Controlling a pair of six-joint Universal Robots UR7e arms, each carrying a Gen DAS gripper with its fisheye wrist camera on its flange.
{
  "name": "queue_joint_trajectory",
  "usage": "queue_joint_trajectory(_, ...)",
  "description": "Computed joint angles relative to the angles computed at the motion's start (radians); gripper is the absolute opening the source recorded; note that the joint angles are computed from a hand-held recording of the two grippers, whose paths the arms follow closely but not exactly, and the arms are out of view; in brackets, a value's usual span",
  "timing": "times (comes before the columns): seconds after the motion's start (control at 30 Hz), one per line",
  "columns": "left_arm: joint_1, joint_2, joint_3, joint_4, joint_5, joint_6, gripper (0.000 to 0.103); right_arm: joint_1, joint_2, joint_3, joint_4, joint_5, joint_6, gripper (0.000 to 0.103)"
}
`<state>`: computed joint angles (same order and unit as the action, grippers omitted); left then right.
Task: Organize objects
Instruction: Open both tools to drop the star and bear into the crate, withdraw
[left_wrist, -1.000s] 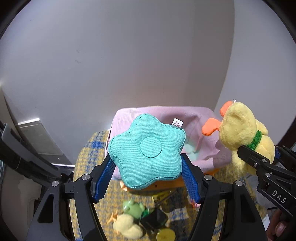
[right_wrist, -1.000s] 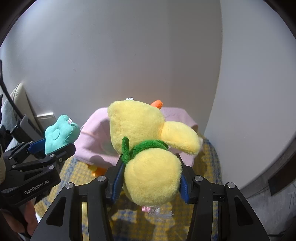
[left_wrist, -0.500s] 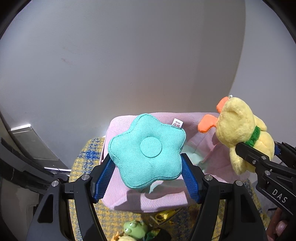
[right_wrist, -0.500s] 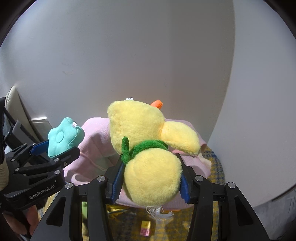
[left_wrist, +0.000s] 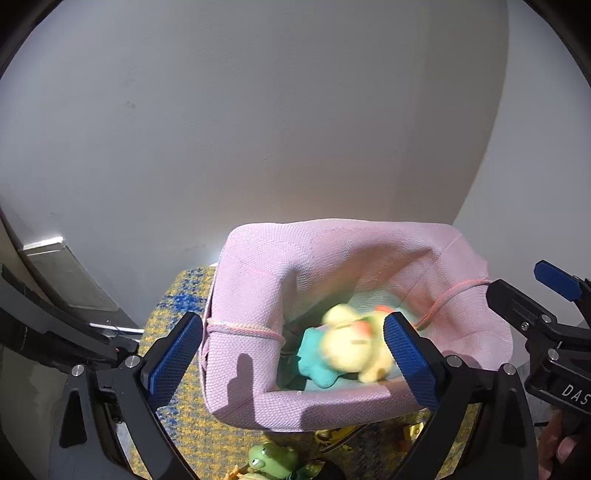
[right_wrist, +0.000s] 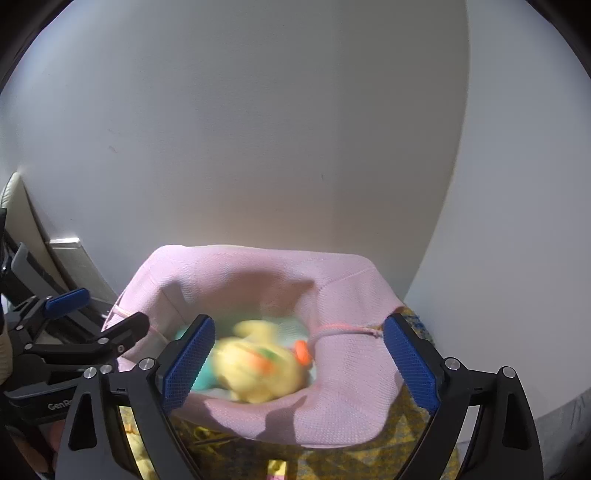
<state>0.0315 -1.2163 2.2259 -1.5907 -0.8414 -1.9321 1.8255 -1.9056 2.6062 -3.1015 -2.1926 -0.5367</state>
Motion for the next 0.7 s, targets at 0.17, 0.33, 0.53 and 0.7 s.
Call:
queue_joint_trajectory(0.17,-0.034,0.006,-0.034,0.085,-0.020,-0.041,0.102,0.038,0.003,-0.001,0.016,-0.029,0.042,0.093)
queue_joint_trajectory(0.33,-0.063,0.013,-0.067,0.141,-0.031,-0.066,0.102,0.095,-0.031,-0.003,0.068,-0.059,0.085,0.093)
queue_joint_trajectory(0.53,-0.104,0.004,-0.095,0.212,-0.049,-0.111,0.103,0.161,-0.050,-0.001,0.098,-0.096,0.121,0.093)
queue_joint_trajectory(0.7,-0.144,0.000,-0.114,0.262,-0.073,-0.145,0.103,0.198,-0.069,0.011,0.114,-0.118,0.149,0.093)
